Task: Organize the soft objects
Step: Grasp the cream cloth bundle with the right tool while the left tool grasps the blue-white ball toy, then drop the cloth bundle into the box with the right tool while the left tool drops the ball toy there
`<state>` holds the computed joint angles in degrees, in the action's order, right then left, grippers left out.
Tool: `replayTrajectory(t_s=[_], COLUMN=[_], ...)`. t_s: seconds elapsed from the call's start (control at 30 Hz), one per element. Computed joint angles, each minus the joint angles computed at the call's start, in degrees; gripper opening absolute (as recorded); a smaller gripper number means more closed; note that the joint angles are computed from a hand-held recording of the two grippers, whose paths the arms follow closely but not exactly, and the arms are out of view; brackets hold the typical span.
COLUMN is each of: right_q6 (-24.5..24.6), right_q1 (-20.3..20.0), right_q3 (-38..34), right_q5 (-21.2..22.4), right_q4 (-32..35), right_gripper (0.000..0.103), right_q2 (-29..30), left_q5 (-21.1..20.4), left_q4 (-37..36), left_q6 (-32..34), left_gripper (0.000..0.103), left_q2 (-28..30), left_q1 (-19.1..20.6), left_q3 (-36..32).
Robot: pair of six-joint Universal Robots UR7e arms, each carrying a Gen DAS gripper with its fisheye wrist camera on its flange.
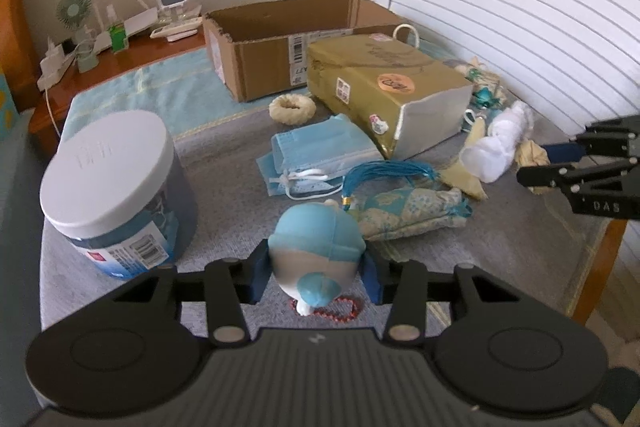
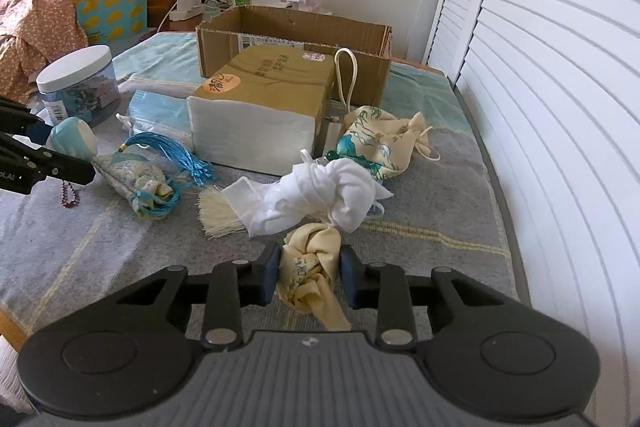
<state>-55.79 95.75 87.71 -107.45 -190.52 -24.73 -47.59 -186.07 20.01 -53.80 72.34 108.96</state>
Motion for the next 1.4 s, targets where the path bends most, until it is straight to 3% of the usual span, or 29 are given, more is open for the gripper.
replayTrajectory(t_s=[0.2, 0.57, 0.83, 1.13, 1.4], right_q6=[-0.1, -1.6, -2.4, -4.1, -5.1], right_q1=[0.2, 0.9, 2.4, 4.9, 6.7], right_q3=[0.6, 4.0, -0.9, -17.8, -46.9], right_q5=[-0.5, 4.5, 6.5, 8.0, 5.9], right_q4=[0.3, 1.3, 2.8, 9.4, 23.2], right_gripper=[0.034, 0.034, 0.034, 0.034, 0.034], right_q2=[-0.8, -4.8, -3.2, 4.3, 18.9], left_q5=[-0.5, -2.2, -2.5, -2.8, -2.7], left_q4=[1.3, 0.5, -0.7, -1.2, -0.6], left_q6=[0.6, 1.7, 2.9, 3.5, 3.1], left_gripper=[0.045, 0.044, 0.044, 0.044, 0.044], left_q2=[-1.1, -1.9, -2.0, -2.0, -1.1], left_q1=[-0.7, -2.3, -2.5, -1.6, -0.8], left_q3=[0.6, 1.5, 1.2, -0.2, -2.4])
